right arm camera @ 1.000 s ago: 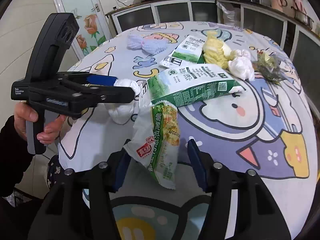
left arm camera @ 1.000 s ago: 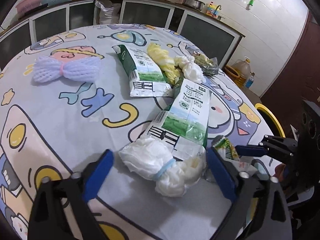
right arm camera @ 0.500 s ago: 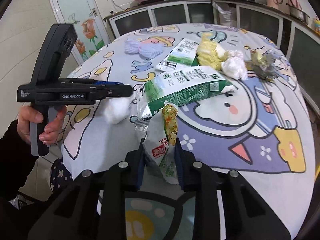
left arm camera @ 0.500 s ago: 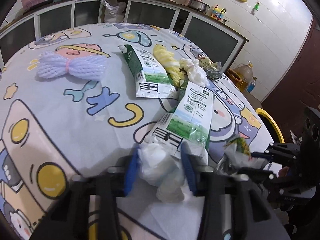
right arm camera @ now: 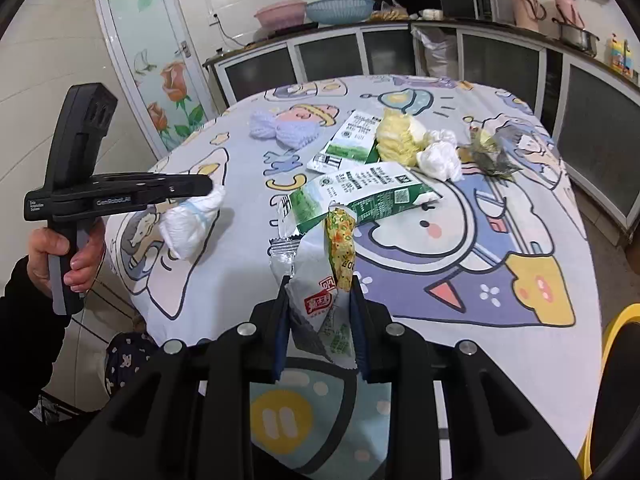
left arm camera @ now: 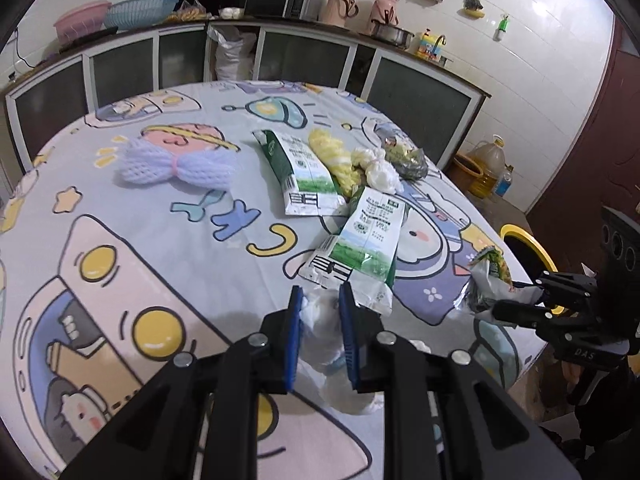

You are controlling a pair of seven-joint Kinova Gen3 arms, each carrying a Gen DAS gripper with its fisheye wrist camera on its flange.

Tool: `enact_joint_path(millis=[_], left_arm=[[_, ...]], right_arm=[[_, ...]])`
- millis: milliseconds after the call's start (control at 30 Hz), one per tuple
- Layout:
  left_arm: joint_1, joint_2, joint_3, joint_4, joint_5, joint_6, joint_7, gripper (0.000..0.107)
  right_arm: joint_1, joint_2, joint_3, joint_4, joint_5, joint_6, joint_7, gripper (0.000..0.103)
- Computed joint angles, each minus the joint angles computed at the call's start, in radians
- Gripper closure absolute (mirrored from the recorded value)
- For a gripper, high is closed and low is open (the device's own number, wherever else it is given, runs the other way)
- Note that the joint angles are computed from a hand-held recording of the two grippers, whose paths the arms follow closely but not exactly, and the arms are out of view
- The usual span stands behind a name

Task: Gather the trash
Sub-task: 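Carry the snack bag and tissues over the yellow bin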

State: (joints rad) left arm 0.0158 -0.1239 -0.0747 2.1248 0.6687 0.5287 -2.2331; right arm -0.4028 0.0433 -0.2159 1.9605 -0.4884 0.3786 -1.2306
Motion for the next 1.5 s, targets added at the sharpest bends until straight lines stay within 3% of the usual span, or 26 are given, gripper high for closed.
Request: enact_joint_path(millis=[233, 500, 900, 1033, 1100, 1233, 1500], left_arm=[[0.026, -0.057, 0.017, 0.002, -0.068, 0.001, 0.076, 0.091], [0.109, -0.025, 0.066, -0.038, -0.098, -0.017, 0.139, 0.091], [0.232, 0.178, 0.233, -0.231, -0.12, -0.054, 0.192, 0.09], [0.267, 0.274, 0.288, -0.332, -0.141, -0.065, 0.215, 0.09], [0.274, 0.326, 0.319, -0.391, -0.147, -0.053, 0.214, 0.09], [0.325, 0.411, 0.349, -0.494, -0.21, -0.044, 0.272, 0.09], [0.418, 0.565, 0.37, -0.679, -0.312, 0.001, 0.363, 0.09]], right_arm=[[0.007, -0.061, 0.032, 0.057, -0.029, -0.015, -0.007, 0.077], [0.025, -0.153, 0.116, 0.153, -0.025, -0.031, -0.04, 0.077], [0.144, -0.302, 0.277, 0.265, 0.086, -0.033, -0.145, 0.077], [0.234, -0.347, 0.287, 0.29, 0.164, -0.038, -0.216, 0.077], [0.239, -0.358, 0.33, 0.295, 0.176, -0.036, -0.222, 0.077], [0.283, -0.363, 0.362, 0.301, 0.211, -0.037, -0.254, 0.077], [0.283, -0.342, 0.467, 0.32, 0.193, -0.052, -0.226, 0.077]])
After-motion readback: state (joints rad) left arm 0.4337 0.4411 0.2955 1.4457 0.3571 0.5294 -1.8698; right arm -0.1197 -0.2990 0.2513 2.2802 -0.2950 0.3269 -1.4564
